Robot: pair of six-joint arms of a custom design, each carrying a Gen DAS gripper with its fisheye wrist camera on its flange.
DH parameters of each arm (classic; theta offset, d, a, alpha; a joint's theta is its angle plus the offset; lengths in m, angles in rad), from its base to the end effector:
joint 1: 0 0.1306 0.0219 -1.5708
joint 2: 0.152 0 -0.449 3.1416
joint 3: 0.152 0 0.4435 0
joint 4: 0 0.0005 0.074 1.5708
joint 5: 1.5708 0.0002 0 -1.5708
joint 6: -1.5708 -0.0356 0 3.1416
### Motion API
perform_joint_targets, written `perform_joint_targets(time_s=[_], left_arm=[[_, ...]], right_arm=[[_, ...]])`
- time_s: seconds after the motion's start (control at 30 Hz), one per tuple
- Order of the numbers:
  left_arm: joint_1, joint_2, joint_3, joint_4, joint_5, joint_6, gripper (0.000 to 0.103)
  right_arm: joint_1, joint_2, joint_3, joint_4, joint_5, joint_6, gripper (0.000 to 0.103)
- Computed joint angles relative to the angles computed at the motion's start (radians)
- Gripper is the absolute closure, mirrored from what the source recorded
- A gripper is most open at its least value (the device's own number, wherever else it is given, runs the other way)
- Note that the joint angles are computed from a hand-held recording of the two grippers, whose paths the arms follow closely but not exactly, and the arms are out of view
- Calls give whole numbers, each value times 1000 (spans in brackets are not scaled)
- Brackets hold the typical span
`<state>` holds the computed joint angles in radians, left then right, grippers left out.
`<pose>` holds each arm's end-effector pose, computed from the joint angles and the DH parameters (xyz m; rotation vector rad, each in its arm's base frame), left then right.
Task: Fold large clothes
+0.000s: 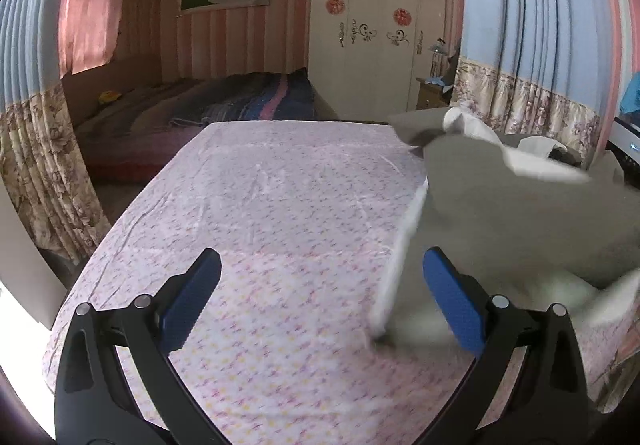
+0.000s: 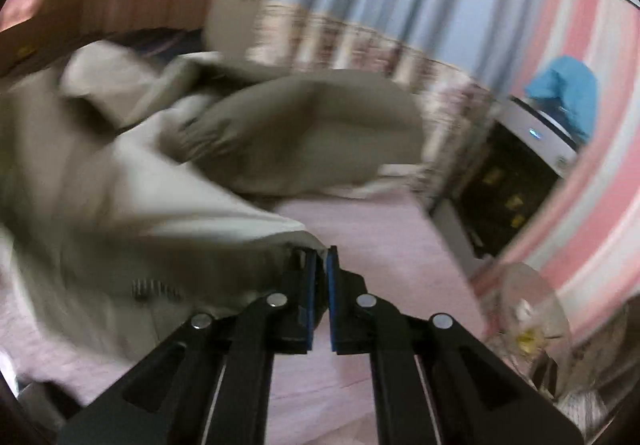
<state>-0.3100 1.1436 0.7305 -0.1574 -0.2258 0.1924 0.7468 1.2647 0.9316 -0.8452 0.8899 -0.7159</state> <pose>0.3808 -0.1141 0.3258 -0.0065 2.1256 -0.0552 0.3191 0.2570 0.3401 0.1766 2.2292 -0.4945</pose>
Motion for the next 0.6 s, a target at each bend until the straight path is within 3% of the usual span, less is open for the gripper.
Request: perform_joint_targets(time_s=[0.13,0.23,0.4,0.6], left_arm=[[-68,40,24,-53,56,-41,3],[-126,16,-11,-47,45,-89,3],[-174,64,-5,-93,2,-18,3],[-197,177,65,-98,15,-79,7]], right_arm=[[-68,-37,-33,106,-47,89,98],[-95,-39,-48,199,-83,171,98],[-162,-33,-76,345,-200,277,98],[-191,-38,-92,391,-275,289,97]])
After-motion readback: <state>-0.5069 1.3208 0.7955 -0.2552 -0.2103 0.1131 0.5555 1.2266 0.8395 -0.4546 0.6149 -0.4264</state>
